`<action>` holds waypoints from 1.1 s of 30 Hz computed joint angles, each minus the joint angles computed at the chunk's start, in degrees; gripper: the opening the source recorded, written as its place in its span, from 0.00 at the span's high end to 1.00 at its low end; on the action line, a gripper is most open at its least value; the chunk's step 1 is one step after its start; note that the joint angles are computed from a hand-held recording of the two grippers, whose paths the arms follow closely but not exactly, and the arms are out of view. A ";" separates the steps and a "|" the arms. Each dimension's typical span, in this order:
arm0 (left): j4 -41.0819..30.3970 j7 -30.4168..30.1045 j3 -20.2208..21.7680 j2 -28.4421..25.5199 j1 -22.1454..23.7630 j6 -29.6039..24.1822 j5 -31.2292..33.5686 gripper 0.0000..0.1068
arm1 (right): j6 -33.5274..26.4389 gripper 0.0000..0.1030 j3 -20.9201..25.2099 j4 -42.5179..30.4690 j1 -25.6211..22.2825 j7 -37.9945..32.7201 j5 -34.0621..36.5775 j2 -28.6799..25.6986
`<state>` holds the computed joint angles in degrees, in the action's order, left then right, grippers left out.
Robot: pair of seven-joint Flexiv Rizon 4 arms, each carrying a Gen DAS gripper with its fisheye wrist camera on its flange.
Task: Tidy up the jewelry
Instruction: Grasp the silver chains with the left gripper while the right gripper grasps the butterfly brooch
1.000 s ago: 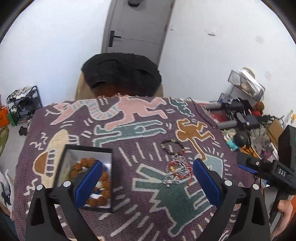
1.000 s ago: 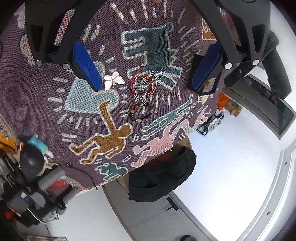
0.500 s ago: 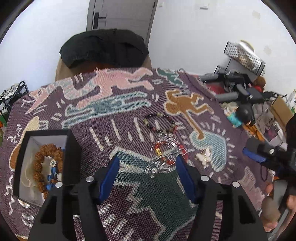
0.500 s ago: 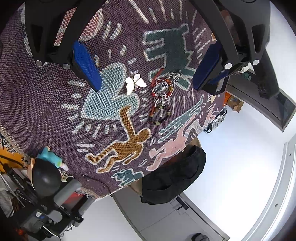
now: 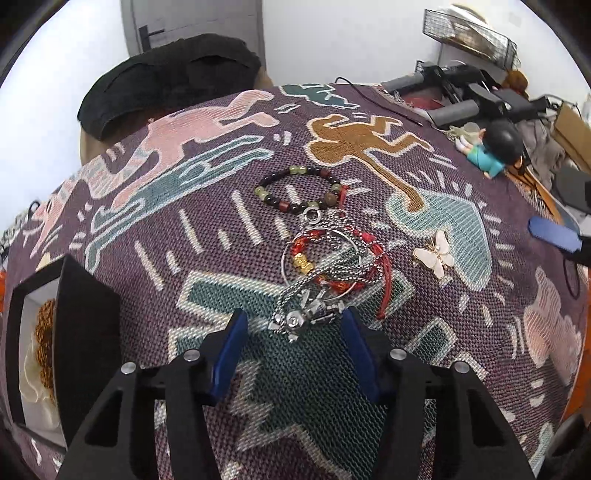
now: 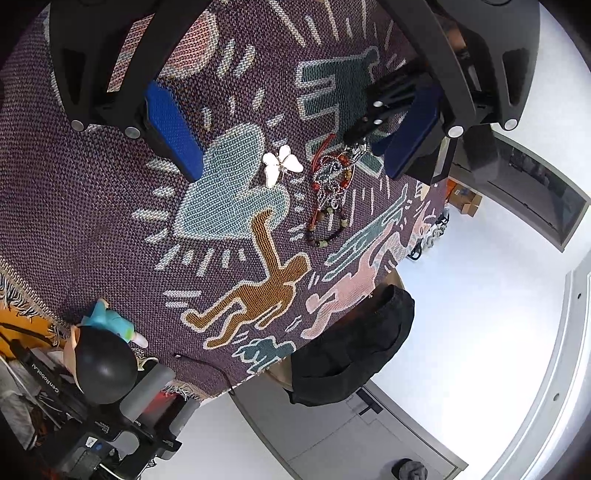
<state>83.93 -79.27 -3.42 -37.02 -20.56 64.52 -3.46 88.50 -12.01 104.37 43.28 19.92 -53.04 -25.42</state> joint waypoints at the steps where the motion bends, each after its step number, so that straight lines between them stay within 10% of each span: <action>1: -0.30 0.24 -0.07 -0.27 0.01 0.14 0.11 0.51 | 0.01 0.05 0.06 0.02 -0.05 0.01 0.02 -0.03; 8: -1.49 1.97 -1.06 -1.50 0.50 1.26 -0.35 0.65 | -4.89 0.05 4.50 -1.70 -2.12 -5.07 3.18 -0.84; 15: 1.09 2.92 -1.70 -0.22 1.17 2.65 -2.16 0.81 | -13.28 0.45 13.79 -7.23 -6.44 -18.41 13.57 -4.60; 33: 10.28 8.34 -7.50 8.23 6.31 12.36 -12.07 0.90 | -38.26 0.45 17.90 -24.67 -4.52 -45.29 25.38 -12.13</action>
<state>94.21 -70.94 -10.91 -28.79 -14.25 76.88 -15.53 50.24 5.89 79.70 38.75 -25.38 -27.66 -37.55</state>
